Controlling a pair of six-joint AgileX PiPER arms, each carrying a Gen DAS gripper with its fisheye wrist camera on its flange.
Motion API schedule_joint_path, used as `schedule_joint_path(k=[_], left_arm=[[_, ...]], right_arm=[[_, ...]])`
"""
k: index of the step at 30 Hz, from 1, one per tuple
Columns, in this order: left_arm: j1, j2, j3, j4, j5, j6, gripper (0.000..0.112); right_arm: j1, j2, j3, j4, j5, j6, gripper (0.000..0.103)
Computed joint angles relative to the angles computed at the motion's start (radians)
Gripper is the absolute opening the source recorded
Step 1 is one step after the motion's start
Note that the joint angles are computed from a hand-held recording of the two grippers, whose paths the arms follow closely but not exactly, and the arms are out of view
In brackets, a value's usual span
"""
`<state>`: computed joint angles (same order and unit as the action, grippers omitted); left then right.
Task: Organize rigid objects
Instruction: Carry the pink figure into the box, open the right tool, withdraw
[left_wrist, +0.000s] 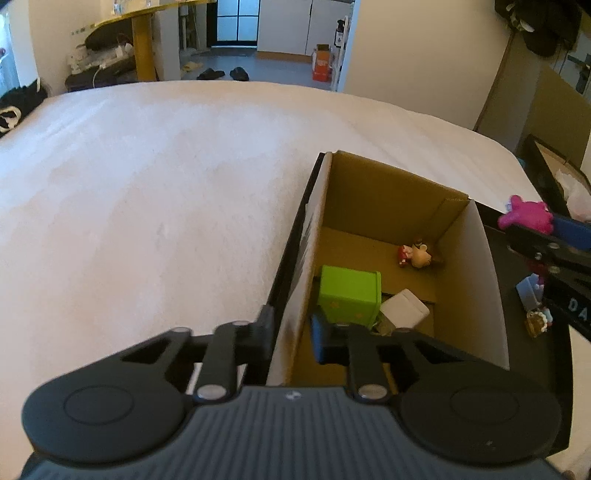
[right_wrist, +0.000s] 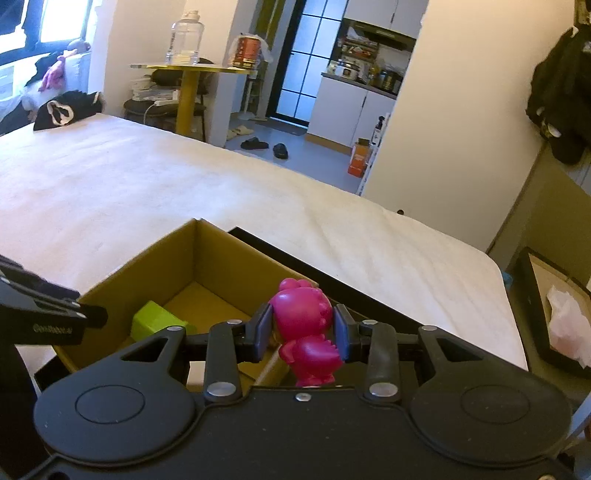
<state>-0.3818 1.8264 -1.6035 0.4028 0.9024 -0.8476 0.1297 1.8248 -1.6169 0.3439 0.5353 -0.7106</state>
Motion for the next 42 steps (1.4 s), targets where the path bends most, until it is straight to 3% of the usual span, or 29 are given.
schedule_joint_path(k=[2,11,15,22,42], left_arm=[[0.0,0.001,0.001,-0.005,-0.006,0.005,0.01],[0.013,-0.002,0.008,-0.018,-0.023,0.016,0.01],[0.01,-0.002,0.007,-0.014,-0.02,0.015,0.01],[0.016,-0.006,0.013,-0.027,-0.027,0.016,0.011],[-0.03,0.019,-0.039,0.042,0.046,0.005,0.011]], right_arm=[[0.014,0.006,-0.011,-0.004,0.01,0.003,0.035],[0.056,0.029,-0.041,0.002,0.039,-0.034,0.035],[0.053,0.033,-0.054,0.073,0.045,-0.103,0.036],[0.031,0.01,-0.034,0.092,0.059,-0.099,0.055],[-0.129,-0.079,0.131,0.211,0.076,-0.188,0.055]])
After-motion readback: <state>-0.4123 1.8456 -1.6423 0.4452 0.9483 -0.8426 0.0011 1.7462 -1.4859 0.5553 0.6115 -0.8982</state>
